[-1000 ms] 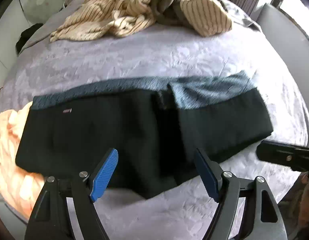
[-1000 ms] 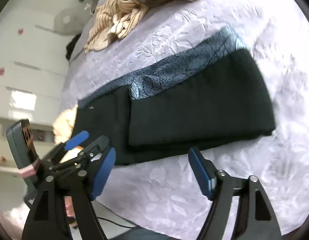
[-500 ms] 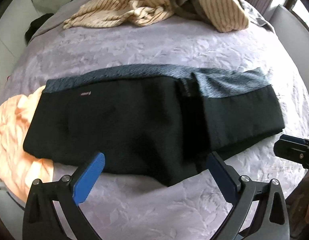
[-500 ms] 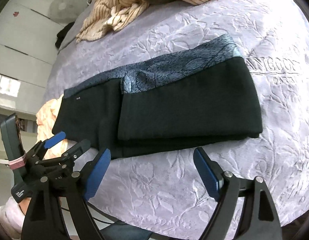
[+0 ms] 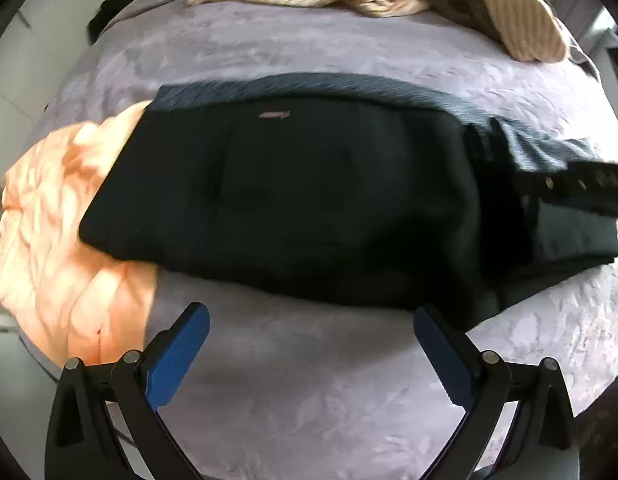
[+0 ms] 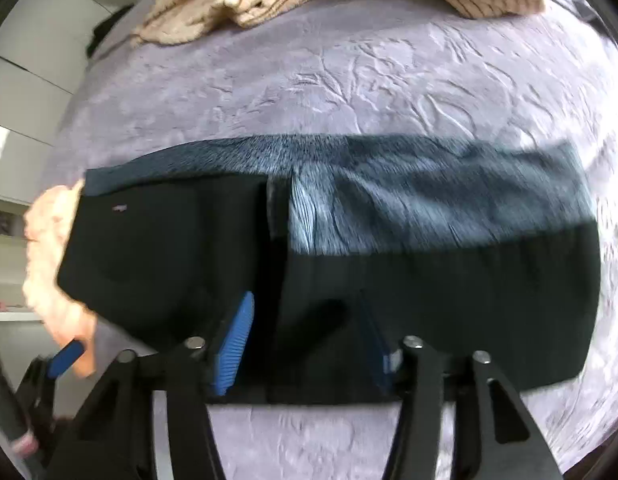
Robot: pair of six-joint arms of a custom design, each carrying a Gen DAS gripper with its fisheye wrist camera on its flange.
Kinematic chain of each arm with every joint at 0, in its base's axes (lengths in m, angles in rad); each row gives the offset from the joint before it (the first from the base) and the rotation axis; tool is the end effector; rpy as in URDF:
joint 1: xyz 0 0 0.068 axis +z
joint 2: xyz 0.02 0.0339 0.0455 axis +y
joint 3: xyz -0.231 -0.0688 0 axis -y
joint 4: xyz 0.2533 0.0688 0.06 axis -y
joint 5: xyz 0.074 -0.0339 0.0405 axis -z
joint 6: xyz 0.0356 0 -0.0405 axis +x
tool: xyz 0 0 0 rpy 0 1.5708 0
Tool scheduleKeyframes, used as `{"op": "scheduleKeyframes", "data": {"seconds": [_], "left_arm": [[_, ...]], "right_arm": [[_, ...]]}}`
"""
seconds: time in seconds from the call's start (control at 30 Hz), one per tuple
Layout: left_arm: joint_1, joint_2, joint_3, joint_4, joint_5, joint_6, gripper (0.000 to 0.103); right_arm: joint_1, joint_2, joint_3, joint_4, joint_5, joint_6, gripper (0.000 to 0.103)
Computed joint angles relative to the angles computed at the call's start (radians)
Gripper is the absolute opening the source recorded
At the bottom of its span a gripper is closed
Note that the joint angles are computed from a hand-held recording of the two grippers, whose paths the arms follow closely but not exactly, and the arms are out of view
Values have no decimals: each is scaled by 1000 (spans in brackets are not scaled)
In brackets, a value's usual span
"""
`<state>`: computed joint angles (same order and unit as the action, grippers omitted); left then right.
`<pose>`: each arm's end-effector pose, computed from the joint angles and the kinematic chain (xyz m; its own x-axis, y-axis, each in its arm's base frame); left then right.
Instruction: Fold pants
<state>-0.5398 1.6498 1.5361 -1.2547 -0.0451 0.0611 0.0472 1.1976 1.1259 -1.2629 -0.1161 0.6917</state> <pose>0.2742 -0.1624 0.2673 -0.8079 0.5551 -0.1979 0.5560 0.8292 0.0564 0.2179 0.0144 0.2640 -0.7951 0.5967 -0.1084 0.5625 0.7924 0.2360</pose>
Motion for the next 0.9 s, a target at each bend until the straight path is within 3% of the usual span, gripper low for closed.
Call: {"op": "scheduleKeyframes", "data": {"seconds": [0.07,0.13,0.17,0.2,0.37,0.57,0.6,0.67,0.73,0.8,0.9], "left_arm": [[34,-9,-17,6,-3,15,102],[63,-18,-35,12,-3,28,102],[77,-20,-40,14,-2,32,102],[92,-23,-45,17,0,35,102],[135,-15,-51,32,14,48,102],[127,2,-34,30,19,47,102],[119,3,-33,31,17,49,102],[100,9,-25,24,14,47,102],[77,15,-13,21,19,41,102],[56,23,7,22,36,36,102],[-5,42,37,26,38,23,102]], "right_arm": [[6,80,25,16,37,-9,56],[22,157,51,2,91,-24,45],[26,168,55,-7,107,-21,35],[20,148,37,5,97,-15,24],[-18,54,-15,39,2,-19,11],[-35,44,-73,96,-83,0,12],[-46,22,-92,111,-124,-9,12],[-93,-38,-173,197,-352,-10,12],[-65,-68,-140,145,-308,-33,12],[-147,-139,-130,109,-323,-95,13],[-417,-216,-90,-11,-332,-267,32]]}}
